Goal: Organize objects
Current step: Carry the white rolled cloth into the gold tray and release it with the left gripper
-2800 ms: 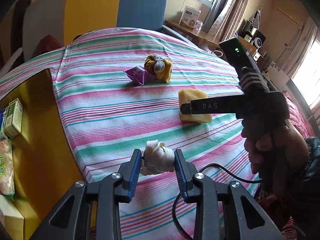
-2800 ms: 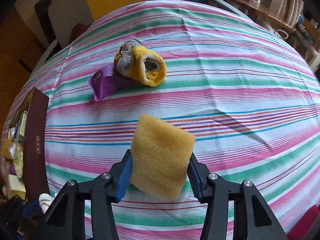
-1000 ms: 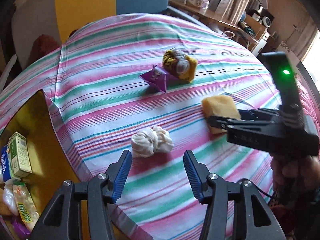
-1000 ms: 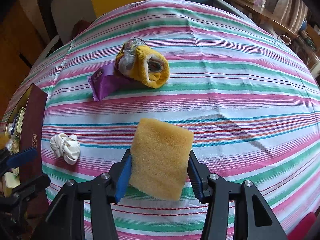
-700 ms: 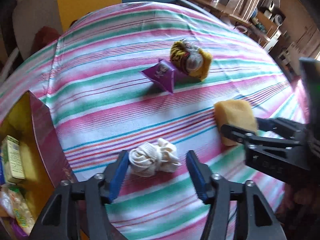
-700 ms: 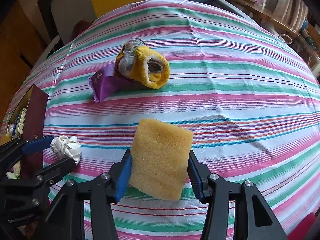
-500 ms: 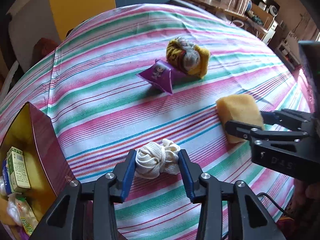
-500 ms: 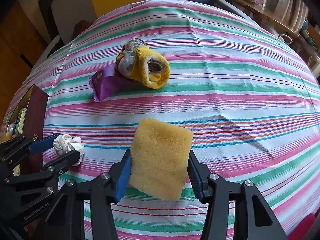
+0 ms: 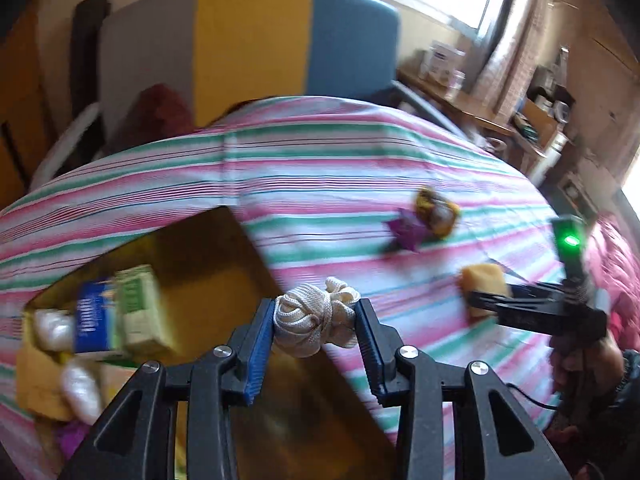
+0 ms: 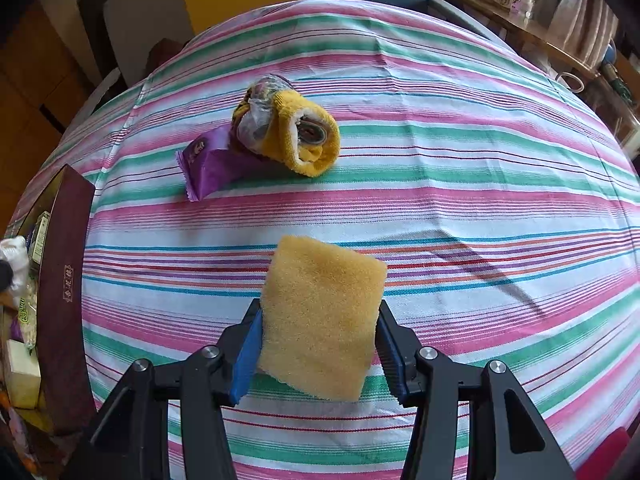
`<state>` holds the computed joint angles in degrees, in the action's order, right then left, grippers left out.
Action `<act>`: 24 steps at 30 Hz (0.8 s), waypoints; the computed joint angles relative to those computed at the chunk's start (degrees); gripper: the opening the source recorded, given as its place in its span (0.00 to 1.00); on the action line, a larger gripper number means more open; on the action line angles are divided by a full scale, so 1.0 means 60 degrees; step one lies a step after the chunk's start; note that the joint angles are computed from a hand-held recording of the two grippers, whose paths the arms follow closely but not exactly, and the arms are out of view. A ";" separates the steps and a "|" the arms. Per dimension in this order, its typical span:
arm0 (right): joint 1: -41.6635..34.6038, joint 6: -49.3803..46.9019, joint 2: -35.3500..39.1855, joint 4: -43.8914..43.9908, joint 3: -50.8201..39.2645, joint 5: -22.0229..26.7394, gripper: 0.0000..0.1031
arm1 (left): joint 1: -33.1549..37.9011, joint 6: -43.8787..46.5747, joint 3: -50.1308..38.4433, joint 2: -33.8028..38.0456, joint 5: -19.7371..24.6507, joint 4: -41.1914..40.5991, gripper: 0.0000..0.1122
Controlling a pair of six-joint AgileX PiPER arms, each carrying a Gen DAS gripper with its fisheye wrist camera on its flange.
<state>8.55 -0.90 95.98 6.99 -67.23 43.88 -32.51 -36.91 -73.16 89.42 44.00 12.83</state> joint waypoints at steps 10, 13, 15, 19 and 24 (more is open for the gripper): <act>0.0030 0.0035 -0.0028 -0.0076 0.0037 -0.0014 0.52 | 0.2161 0.0836 0.0719 0.0832 -0.0908 -0.1054 0.37; -0.0019 -0.0025 -0.0037 -0.0025 0.0046 0.0005 0.52 | 0.2176 0.0465 0.0601 0.1156 -0.1096 -0.0715 0.40; -0.0018 -0.0029 -0.0012 -0.0031 0.0007 0.0028 0.52 | 0.2230 0.0411 0.0574 0.1176 -0.1082 -0.0863 0.42; 0.0028 0.0030 -0.0002 -0.0137 0.0029 0.0003 0.52 | 0.2111 0.0012 0.0935 0.0587 -0.1006 -0.0511 0.45; 0.0043 0.0037 -0.0052 -0.0264 0.0105 -0.0049 0.52 | 0.1449 -0.1347 0.2095 -0.0921 -0.0757 0.0852 0.45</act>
